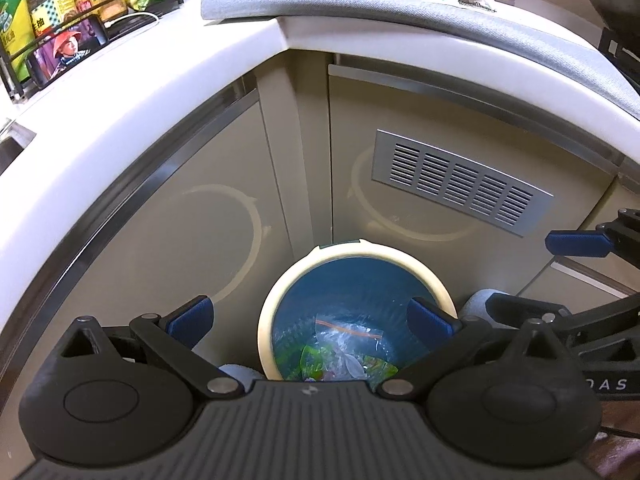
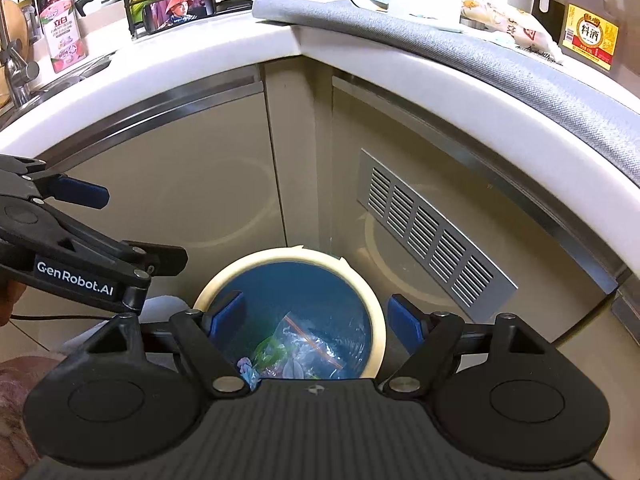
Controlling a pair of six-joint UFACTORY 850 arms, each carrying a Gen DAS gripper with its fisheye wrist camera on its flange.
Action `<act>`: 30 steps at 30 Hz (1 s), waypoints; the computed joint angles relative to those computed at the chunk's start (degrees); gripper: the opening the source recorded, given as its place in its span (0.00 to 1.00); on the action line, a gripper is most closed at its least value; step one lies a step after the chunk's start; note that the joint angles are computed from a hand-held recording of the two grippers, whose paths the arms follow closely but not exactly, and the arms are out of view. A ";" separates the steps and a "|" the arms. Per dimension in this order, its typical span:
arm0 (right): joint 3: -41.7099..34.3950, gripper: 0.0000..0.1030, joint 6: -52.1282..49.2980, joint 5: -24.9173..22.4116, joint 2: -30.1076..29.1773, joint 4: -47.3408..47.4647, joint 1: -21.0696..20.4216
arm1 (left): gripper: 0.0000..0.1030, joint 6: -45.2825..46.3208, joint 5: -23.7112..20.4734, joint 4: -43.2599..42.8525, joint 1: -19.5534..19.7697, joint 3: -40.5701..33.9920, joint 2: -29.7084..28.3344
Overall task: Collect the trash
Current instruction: 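Raise both tools from the bin back toward the grey mat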
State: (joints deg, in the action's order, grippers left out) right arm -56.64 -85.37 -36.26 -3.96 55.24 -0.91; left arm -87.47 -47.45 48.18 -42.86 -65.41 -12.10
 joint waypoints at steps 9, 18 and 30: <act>-2.24 0.78 0.38 -2.29 -0.47 1.11 -0.58 | 1.00 0.72 0.90 -0.13 1.10 -1.50 -0.34; -6.12 0.82 -2.84 -4.10 -1.45 5.91 -1.32 | 1.00 0.63 0.36 3.20 2.43 -4.68 -0.57; -14.69 0.87 -13.94 -2.83 -5.63 22.77 -2.96 | 1.00 0.29 -5.03 14.13 5.40 -13.99 -3.54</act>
State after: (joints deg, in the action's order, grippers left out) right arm -71.33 -99.31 -39.10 -9.59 78.01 -3.87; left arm -87.19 -52.49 62.31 -37.46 -79.40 -15.64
